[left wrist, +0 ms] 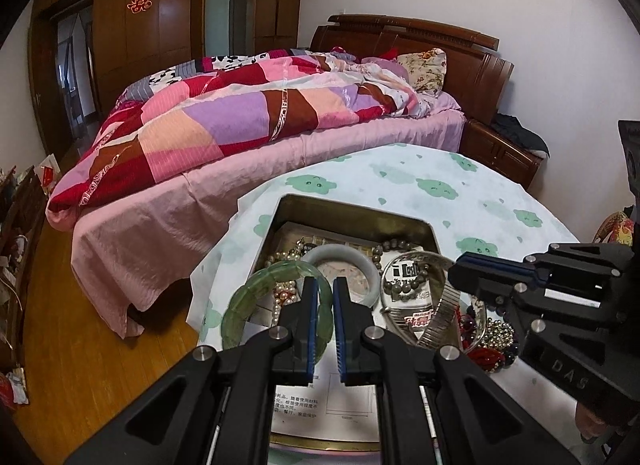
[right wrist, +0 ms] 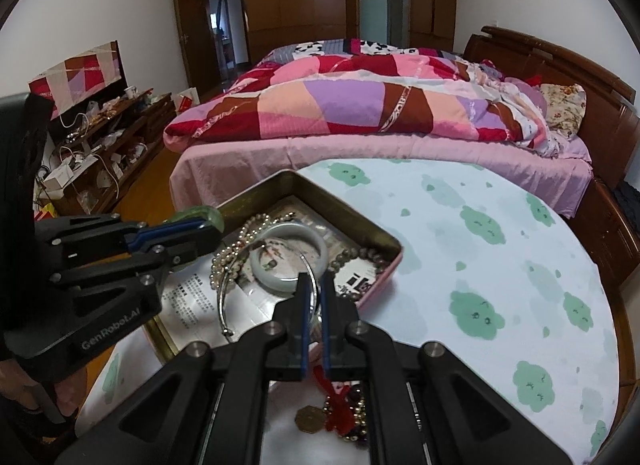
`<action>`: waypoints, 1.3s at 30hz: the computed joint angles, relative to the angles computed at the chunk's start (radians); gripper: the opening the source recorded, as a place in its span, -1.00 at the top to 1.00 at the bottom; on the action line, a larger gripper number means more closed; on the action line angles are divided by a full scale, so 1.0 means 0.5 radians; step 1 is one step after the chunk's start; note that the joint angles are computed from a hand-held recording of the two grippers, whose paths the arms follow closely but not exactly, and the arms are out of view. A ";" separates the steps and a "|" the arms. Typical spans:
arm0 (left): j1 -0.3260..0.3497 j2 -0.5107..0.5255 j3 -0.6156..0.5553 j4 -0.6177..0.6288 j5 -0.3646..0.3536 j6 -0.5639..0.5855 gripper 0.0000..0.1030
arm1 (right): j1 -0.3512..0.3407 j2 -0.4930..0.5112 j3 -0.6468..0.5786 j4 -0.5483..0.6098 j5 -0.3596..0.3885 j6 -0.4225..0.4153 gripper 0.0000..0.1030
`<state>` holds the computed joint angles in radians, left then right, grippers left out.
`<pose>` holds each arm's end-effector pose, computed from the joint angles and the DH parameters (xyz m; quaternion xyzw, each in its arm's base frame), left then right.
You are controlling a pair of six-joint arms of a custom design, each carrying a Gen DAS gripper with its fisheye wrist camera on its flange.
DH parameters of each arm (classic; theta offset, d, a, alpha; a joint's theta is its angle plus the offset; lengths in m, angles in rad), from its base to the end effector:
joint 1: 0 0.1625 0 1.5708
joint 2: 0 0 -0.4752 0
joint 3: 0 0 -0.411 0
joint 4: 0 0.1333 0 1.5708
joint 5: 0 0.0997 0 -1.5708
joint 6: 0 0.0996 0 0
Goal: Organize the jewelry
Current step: 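Lower both bangles into the tin box and open both tools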
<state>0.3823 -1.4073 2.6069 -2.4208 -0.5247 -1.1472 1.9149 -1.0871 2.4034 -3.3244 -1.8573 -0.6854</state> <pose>-0.1992 -0.3167 0.1673 0.1045 0.8511 -0.3934 0.3315 0.2526 -0.3931 0.1411 0.4487 -0.8562 0.1879 0.1738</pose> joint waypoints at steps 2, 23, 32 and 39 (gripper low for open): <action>0.013 0.011 0.002 -0.032 -0.005 0.024 0.87 | -0.002 0.013 0.000 -0.005 -0.002 0.000 0.89; 0.100 0.078 0.019 -0.234 -0.061 0.170 0.87 | -0.007 0.080 -0.016 0.012 -0.030 0.007 0.89; 0.115 0.102 0.019 -0.274 -0.070 0.193 0.87 | -0.015 0.090 -0.015 0.004 -0.035 0.007 0.88; 0.129 0.129 0.021 -0.259 -0.055 0.178 0.87 | -0.028 0.117 -0.010 -0.022 -0.040 0.012 0.88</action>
<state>0.4469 -1.3428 2.6175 -2.5504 -0.5523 -1.0583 1.9009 -1.0283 2.3981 -3.3353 -1.8771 -0.6795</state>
